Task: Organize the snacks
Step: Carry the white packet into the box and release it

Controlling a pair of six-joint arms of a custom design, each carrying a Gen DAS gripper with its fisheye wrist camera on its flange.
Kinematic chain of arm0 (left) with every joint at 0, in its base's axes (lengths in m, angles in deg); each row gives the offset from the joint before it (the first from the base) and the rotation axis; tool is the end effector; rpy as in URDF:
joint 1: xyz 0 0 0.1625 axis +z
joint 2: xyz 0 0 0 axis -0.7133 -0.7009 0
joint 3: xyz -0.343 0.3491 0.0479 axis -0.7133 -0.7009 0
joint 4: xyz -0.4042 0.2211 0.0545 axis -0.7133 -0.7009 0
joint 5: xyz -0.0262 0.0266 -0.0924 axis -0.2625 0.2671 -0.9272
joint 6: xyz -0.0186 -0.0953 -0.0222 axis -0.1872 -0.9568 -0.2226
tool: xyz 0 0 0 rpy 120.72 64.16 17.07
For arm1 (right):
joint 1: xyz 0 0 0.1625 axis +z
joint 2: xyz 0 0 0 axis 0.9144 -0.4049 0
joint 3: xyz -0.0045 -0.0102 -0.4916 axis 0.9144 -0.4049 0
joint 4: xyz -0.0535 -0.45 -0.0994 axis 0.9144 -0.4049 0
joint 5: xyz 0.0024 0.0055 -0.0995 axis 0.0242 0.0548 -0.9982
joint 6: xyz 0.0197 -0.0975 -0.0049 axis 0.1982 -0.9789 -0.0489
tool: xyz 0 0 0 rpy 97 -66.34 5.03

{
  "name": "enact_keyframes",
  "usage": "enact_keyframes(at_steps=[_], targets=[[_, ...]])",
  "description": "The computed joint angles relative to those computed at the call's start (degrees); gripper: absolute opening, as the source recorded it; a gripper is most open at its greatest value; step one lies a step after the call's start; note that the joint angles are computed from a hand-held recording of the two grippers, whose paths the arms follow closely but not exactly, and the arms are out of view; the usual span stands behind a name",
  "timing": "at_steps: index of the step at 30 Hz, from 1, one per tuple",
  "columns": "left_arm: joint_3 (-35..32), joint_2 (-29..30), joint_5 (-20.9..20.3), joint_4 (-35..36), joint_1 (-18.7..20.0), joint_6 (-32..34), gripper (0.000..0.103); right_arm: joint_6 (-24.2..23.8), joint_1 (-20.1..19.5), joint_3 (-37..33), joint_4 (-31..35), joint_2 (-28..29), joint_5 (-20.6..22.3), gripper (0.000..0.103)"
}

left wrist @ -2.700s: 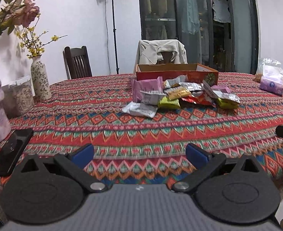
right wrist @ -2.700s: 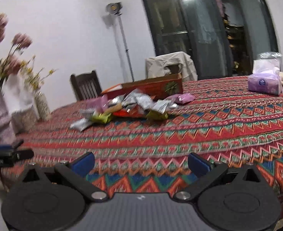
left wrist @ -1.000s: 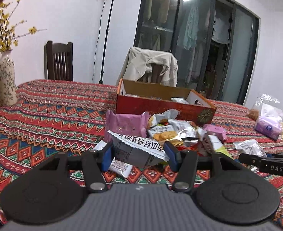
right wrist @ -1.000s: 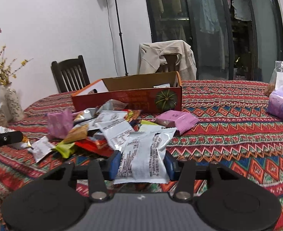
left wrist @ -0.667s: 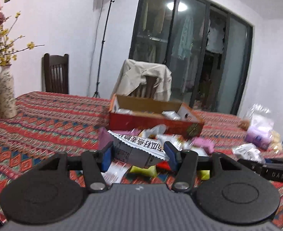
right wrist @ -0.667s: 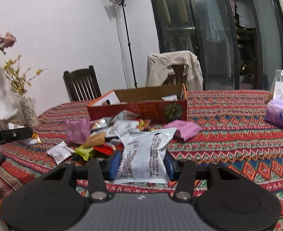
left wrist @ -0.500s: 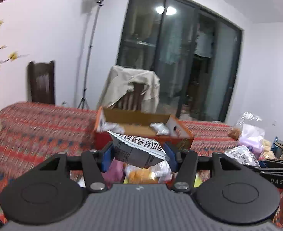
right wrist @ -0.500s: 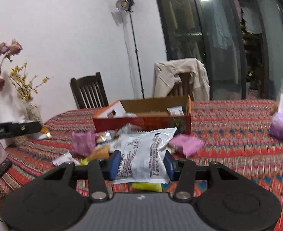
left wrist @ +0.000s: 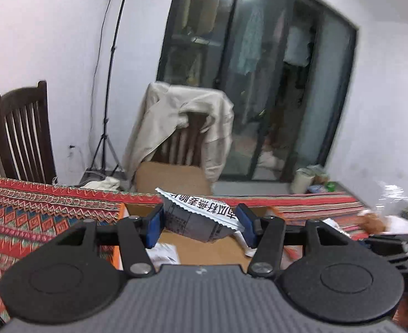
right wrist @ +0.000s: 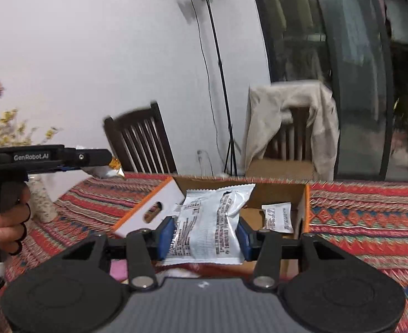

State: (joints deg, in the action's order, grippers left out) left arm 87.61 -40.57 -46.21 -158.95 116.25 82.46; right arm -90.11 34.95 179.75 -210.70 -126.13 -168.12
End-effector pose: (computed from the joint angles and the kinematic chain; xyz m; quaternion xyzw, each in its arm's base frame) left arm -0.1330 -0.8235 0.2295 0.3866 0.8414 -0.3632 0.1035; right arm 0.2251 -0.6627 0.1024 0.1601 -0.8235 0.4904 0.2362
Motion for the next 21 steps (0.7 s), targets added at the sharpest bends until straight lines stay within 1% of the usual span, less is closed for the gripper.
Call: enact_keyframes(at_steps=[3, 4, 5, 7, 8, 10, 11, 12, 13, 14, 15, 17, 19, 21], targets=[[-10.99, 7.11, 3.17, 8.32, 0.55, -1.33, 0.056, 2.68, -2.14, -8.85, 12.46, 1.06, -0.76, 0.046], [-14.43, 9.72, 4.75, 9.69, 0.62, -1.43, 0.056, 4.01, -2.87, -12.39, 16.93, 1.87, -1.21, 0.046], [-16.8, 11.64, 5.83, 10.25, 0.91, -0.42, 0.056, 5.74, -3.6, -16.09, 21.93, 2.79, -1.61, 0.046], [-22.67, 16.31, 9.04, 12.3, 1.2, 2.11, 0.057, 8.4, -4.66, -22.86, 29.73, 5.39, -2.42, 0.046], [-25.13, 18.07, 10.38, 14.04, 1.39, 2.67, 0.057, 9.46, -5.02, -25.96, 32.67, 6.95, -3.4, 0.046], [-29.65, 21.24, 13.42, 16.34, 1.68, 1.57, 0.057, 11.08, -5.65, -32.85, 39.55, 10.33, -5.72, 0.046], [-31.29, 22.2, 13.73, 17.57, 1.86, 1.12, 0.057, 11.71, -5.82, -35.98, 42.72, 11.96, -7.35, 0.046], [-32.65, 22.85, 13.56, 19.01, 2.07, 0.11, 0.059, 11.73, -5.9, -38.04, 44.22, 13.32, -8.88, 0.046], [-34.18, 23.49, 13.35, 20.74, 2.3, -1.21, 0.065, 11.64, -5.91, -40.44, 45.71, 14.79, -11.04, 0.047], [-35.06, 23.84, 13.33, 21.81, 2.4, -2.25, 0.078, 11.38, -5.91, -42.2, 46.47, 15.88, -12.88, 0.047], [-35.26, 24.01, 12.96, 21.3, 2.51, -2.62, 0.083, 11.4, -5.95, -42.83, 46.43, 16.39, -13.92, 0.049], [-33.84, 23.19, 12.48, 19.74, 2.54, -1.3, 0.086, 12.7, -6.06, -44.09, 47.54, 16.98, -15.23, 0.049], [-32.18, 22.11, 12.67, 17.85, 2.48, -0.32, 0.088, 11.93, -6.07, -42.78, 46.73, 16.44, -15.45, 0.056], [-29.62, 20.16, 12.99, 16.36, 2.2, -0.46, 0.089, 10.46, -5.48, -41.56, 45.25, 16.0, -16.4, 0.059]])
